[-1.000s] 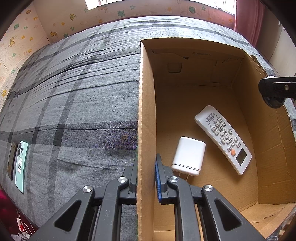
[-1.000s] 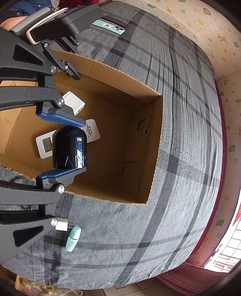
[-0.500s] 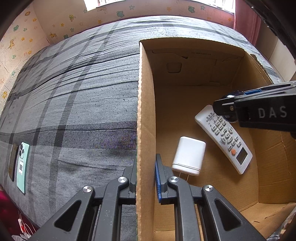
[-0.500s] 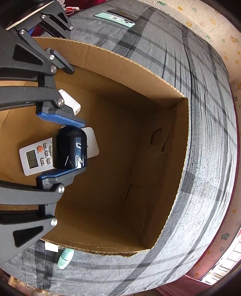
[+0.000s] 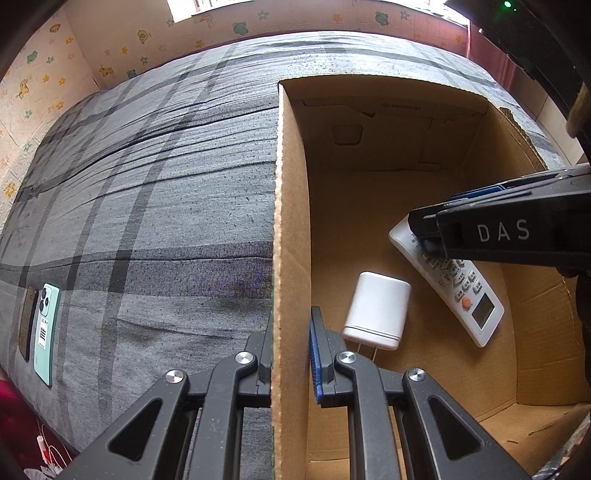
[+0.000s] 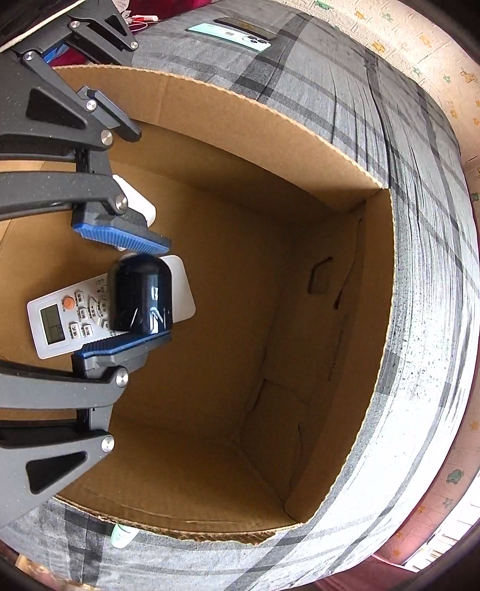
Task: Organize rigid objects
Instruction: 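Lower the black object onto the remote and open the right tool, then move the open right tool back to the small white plug charger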
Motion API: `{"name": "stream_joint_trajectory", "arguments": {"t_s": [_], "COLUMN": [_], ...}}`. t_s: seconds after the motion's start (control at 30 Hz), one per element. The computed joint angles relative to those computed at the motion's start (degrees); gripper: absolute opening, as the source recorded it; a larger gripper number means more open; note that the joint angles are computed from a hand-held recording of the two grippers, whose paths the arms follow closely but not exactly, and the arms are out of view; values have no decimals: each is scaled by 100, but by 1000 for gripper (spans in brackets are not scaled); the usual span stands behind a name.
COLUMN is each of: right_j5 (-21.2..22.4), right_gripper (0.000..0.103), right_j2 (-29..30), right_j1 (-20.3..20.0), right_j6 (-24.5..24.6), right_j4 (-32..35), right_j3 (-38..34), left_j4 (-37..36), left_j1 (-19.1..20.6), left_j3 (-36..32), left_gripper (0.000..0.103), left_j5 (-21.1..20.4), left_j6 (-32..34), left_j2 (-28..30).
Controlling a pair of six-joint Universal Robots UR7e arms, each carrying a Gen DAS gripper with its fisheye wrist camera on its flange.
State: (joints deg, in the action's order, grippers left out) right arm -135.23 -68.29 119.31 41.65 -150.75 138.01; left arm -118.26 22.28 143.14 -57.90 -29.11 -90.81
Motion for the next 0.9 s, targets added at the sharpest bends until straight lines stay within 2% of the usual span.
{"name": "stream_joint_trajectory", "arguments": {"t_s": [0.17,0.3,0.47,0.53,0.6,0.7,0.9], "right_j5": [-117,-222,-472,-503,-541,-599,-663], "right_gripper": [56,76,84,92,93,102,102], "right_j2": [-130,-259,-389,-457,-523,-689,-951], "right_j1": [158,380,711,797,863,933,1059], "right_j6": [138,269,570,681,810,972,1280], "right_j4": [142,290,753,883,1042,1239,1595], "right_j3": [16,-7,-145,-191,-238,-214,-202], "left_j4": [-3,1,1,1,5,2,27], "left_j1": [25,24,27,32,21,21,-2], "left_j3": [-12,-10,-5,-4,-1,0,-6], "left_gripper": [16,16,16,16,16,16,16], "left_j5": [-2,7,16,21,20,18,34], "left_j6": [4,1,7,22,6,2,-19], "left_j2": [-2,-6,-14,-11,-8,-8,7]}}
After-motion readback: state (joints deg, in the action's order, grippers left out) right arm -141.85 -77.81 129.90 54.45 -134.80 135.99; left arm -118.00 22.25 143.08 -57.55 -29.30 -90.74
